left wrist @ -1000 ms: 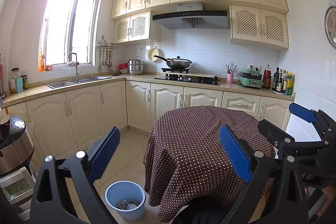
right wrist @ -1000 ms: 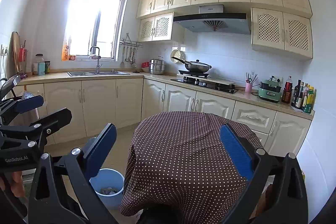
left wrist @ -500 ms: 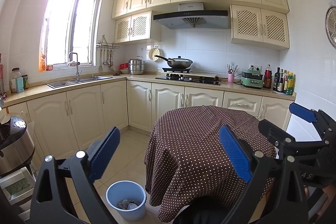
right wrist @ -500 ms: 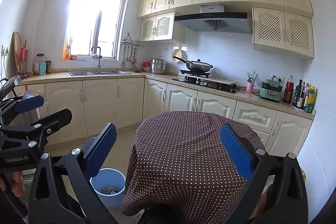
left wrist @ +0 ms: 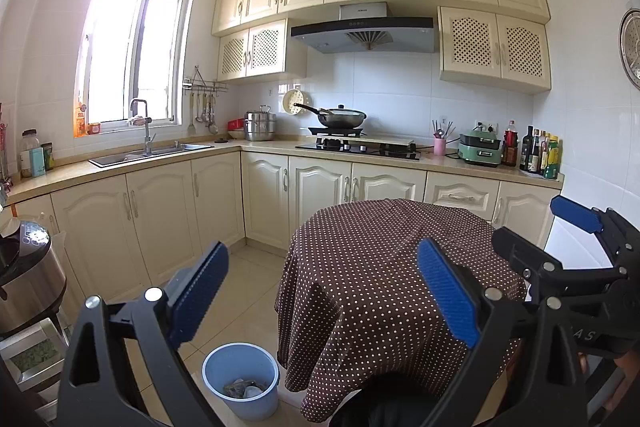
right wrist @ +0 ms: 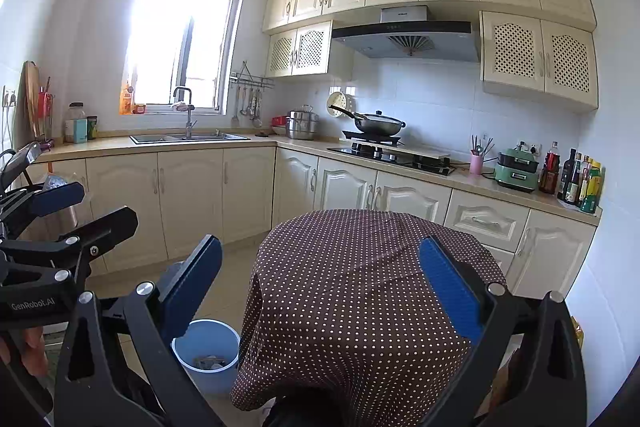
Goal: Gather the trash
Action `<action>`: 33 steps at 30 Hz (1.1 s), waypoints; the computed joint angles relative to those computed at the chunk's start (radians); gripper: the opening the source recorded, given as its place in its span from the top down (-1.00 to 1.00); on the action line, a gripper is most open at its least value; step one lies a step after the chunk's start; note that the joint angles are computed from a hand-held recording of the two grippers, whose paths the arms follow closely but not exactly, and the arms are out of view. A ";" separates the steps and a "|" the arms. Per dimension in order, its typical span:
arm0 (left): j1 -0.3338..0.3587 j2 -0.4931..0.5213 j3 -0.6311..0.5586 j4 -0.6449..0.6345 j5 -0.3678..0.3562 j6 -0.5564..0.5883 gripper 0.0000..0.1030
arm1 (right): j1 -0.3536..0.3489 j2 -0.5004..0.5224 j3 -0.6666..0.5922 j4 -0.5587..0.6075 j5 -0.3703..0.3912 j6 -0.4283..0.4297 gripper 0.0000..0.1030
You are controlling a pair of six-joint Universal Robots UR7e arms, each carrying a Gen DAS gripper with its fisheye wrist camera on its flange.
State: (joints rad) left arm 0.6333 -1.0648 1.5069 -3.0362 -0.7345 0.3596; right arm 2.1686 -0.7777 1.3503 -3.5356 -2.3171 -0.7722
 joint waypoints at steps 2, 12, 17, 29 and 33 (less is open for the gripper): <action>0.000 -0.001 0.001 0.003 0.000 -0.002 -0.82 | 0.001 0.000 0.001 0.000 -0.002 0.002 -0.86; 0.003 -0.005 0.003 0.009 -0.002 -0.002 -0.82 | 0.002 -0.002 0.007 -0.001 -0.004 0.008 -0.85; 0.004 -0.007 0.005 0.009 -0.003 -0.003 -0.82 | 0.002 -0.002 0.007 -0.001 -0.004 0.008 -0.86; 0.004 -0.006 0.006 0.010 -0.003 -0.005 -0.82 | 0.002 0.000 0.009 -0.002 -0.006 0.014 -0.85; 0.005 -0.005 0.006 0.010 -0.004 -0.004 -0.82 | 0.002 0.001 0.009 -0.002 -0.008 0.014 -0.85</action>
State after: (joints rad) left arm 0.6381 -1.0698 1.5125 -3.0257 -0.7382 0.3551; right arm 2.1710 -0.7770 1.3590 -3.5379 -2.3247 -0.7586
